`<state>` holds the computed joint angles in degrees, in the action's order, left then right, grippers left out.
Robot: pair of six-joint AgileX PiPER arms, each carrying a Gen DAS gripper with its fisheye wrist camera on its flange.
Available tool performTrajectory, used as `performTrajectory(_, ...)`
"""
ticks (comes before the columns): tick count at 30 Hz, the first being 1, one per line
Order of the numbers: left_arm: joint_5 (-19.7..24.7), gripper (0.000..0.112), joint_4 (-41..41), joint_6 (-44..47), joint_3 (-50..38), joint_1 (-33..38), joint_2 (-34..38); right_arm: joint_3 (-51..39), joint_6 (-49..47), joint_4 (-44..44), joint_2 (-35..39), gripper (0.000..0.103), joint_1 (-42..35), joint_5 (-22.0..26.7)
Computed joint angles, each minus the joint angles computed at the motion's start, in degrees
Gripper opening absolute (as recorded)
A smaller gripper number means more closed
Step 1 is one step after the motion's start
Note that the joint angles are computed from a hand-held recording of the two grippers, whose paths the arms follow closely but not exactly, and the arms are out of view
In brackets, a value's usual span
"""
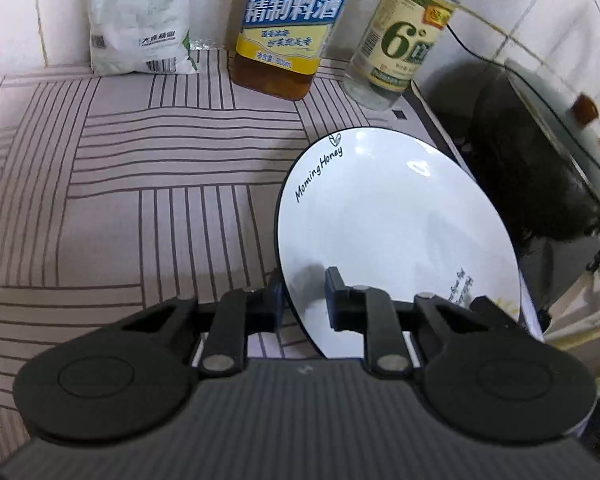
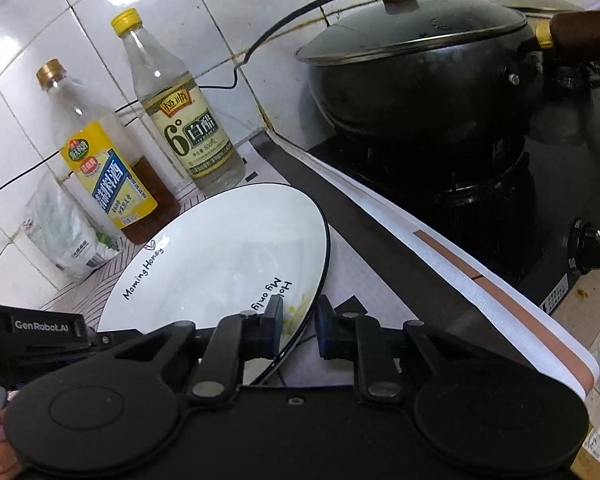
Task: Organize plates and bowls
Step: 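Lift the white plate with both grippers and carry it toward the plate stack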
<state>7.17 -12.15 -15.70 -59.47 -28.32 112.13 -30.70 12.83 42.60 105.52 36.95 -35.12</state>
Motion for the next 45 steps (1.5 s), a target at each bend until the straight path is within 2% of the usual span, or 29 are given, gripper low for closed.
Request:
performTrajectory(3, 3.3, 0.018, -3.8, 6.8, 0.7, 0.5, -2.3, 0.6, -5.7, 6.9, -2.6, 0.021, 2.8, 0.9)
performTrajectory(5, 3.1, 0.018, -3.3, 7.6, 2.9, 0.5, -4.5, 2.2, -2.3, 6.4, -4.0, 0.021, 4.3, 0.5)
performTrajectory(7, 2.0, 0.018, 1.7, 3.4, 6.0, 0.0, -7.3, 3.2, -3.0, 9.0, -4.7, 0.021, 7.0, -0.9)
performTrajectory(10, 1.1, 0.018, 13.6, -7.4, 10.5, -0.5, -12.3, 3.6, -5.0, 13.3, -6.4, 0.021, 11.0, -1.6)
performTrajectory(12, 1.6, 0.018, 14.8, -8.0, 13.0, -0.1, -15.8, 3.9, -5.7, 16.0, -7.8, 0.021, 13.9, -2.8)
performTrajectory(14, 2.7, 0.018, 12.2, -4.6, 15.4, 0.9, -19.8, 4.3, -6.2, 17.7, -9.1, 0.022, 16.9, -4.7)
performTrajectory(16, 4.2, 0.018, 5.1, 3.7, 16.8, 2.7, -23.2, 4.1, -8.4, 20.0, -10.2, 0.022, 19.5, -5.6)
performTrajectory(19, 5.3, 0.018, 5.8, 4.9, 19.5, 4.2, -28.5, 2.6, -13.0, 24.6, -12.0, 0.022, 22.8, -5.7)
performTrajectory(21, 6.8, 0.018, 3.4, 8.3, 20.8, 5.7, -31.8, 0.8, -17.8, 28.9, -13.0, 0.022, 24.8, -5.8)
performTrajectory(30, 17.9, 0.018, -6.6, 24.0, 24.5, 17.1, -47.7, -8.7, -35.2, 42.8, -14.7, 0.022, 32.1, -6.8)
performTrajectory(35, 26.8, 0.018, -14.3, 37.2, 26.2, 29.5, -56.7, -15.2, -42.8, 48.5, -13.1, 0.022, 36.1, -7.8)
performTrajectory(37, 31.1, 0.019, -20.9, 47.9, 27.8, 38.3, -60.0, -17.5, -44.8, 49.5, -12.0, 0.022, 37.8, -8.2)
performTrajectory(40, 40.7, 0.018, -28.6, 62.2, 28.6, 53.8, -62.0, -20.9, -46.9, 51.7, -10.4, 0.022, 40.5, -8.7)
performTrajectory(45, 55.8, 0.019, -33.0, 79.2, 29.5, 78.4, -64.0, -26.3, -48.5, 53.5, -6.4, 0.022, 43.8, -8.5)
